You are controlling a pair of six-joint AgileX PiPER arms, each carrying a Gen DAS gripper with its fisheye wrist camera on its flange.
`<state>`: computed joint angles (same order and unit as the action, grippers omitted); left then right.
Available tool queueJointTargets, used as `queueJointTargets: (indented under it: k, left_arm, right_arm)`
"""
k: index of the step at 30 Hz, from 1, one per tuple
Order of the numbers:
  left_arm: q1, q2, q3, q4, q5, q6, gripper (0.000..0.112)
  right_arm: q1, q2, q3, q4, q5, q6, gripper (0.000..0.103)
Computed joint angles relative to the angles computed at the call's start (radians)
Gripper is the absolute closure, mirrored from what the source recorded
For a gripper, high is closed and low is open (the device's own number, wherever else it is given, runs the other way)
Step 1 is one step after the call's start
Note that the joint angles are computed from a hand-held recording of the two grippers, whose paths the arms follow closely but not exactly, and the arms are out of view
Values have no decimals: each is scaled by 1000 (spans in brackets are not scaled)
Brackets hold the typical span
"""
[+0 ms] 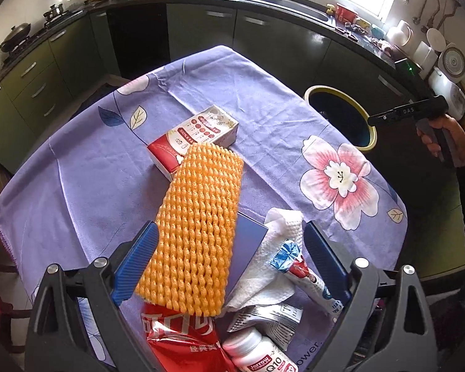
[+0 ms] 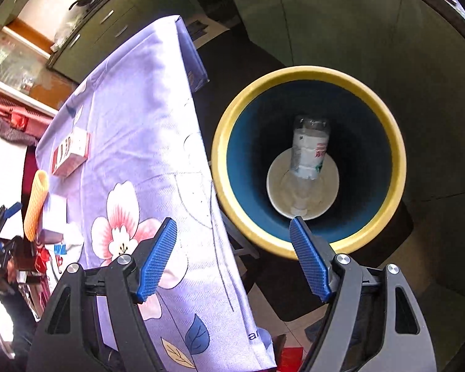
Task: Collect trash
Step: 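Grasp the orange foam fruit net with the left gripper and lift it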
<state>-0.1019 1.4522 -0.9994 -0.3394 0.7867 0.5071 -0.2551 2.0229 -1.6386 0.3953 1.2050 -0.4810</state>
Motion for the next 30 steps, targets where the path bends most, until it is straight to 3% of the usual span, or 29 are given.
queueJointTargets:
  k: [9,13,17,20,23,25,29,30]
  left_arm:
    - [36,56,-24,1,35,12,47]
    - [54,59,-27,-9,45,14,63]
    - [68,55,-23,-19,43,23,70]
    - [72,43,-14,-43,46,68,69]
    - [37,10,10,22,-3,20,35]
    - [23,0,18,45,-19,16,36]
    - [8,27,8,100,-7,-43,67]
    - [12,28,9,99,-10,-42,70]
  right_arm:
    - [63,13,28,2,-32,11,28]
    - [81,17,28,8,-32,11,28]
    - [93,13,39,8,-34,9,28]
    - [96,6,50,10,-34,8,27]
    - [98,-2,61,11,-36,6,27]
    - [99,-6,66,11,-38,5,27]
    - [98,-7,70,16,-41,2,27]
    - [98,-8,71,17,-42,0,27]
